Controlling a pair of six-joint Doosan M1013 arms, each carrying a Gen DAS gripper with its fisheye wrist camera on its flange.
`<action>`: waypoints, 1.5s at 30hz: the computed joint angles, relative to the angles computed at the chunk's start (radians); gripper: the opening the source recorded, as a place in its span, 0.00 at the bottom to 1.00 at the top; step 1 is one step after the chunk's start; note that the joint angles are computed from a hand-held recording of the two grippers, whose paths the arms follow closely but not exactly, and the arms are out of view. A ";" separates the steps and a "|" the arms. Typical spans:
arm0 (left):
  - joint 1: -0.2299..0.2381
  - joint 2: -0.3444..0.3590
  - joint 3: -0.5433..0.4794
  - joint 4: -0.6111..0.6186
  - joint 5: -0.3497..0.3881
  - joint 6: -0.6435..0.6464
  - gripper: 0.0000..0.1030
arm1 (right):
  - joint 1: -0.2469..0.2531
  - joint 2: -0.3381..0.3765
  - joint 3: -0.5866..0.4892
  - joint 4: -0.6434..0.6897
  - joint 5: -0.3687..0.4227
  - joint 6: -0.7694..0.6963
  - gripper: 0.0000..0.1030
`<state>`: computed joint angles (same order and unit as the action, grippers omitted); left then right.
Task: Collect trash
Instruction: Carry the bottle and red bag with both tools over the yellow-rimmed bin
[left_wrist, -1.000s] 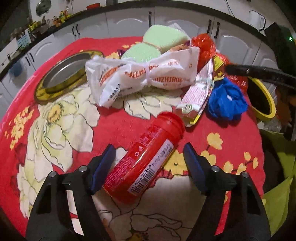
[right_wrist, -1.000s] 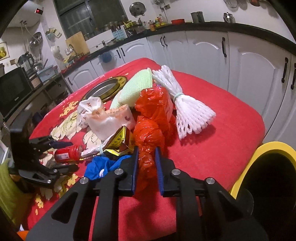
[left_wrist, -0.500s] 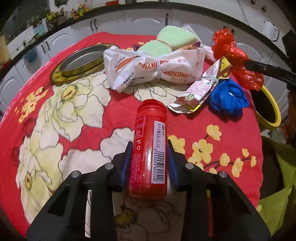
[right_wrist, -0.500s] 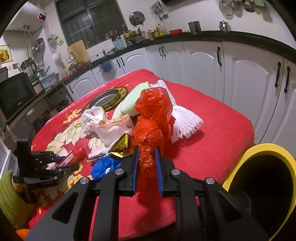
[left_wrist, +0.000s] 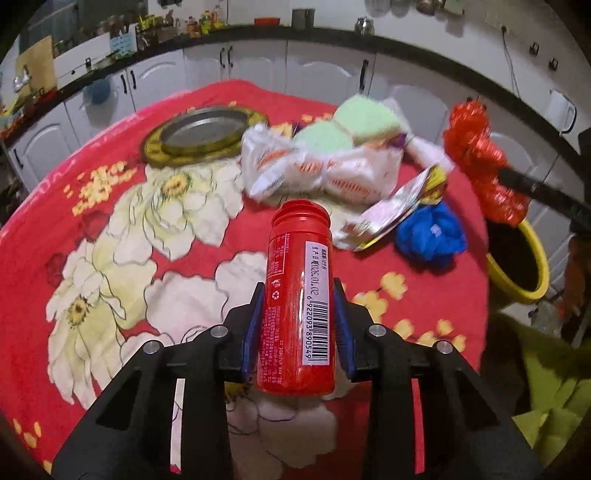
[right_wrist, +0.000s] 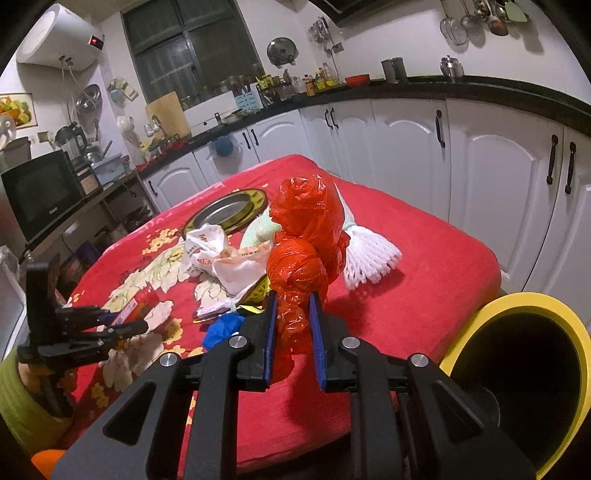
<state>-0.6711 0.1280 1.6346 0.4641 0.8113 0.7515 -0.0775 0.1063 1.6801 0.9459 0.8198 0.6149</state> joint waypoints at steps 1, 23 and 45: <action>-0.006 -0.004 -0.004 0.009 -0.004 -0.008 0.26 | -0.004 -0.003 0.001 0.010 0.002 -0.008 0.16; -0.070 0.096 -0.209 -0.028 -0.075 0.113 0.26 | -0.112 -0.046 0.017 0.118 0.013 -0.070 0.16; -0.108 0.263 -0.396 -0.262 -0.159 0.327 0.26 | -0.236 -0.053 0.051 0.078 -0.060 0.010 0.16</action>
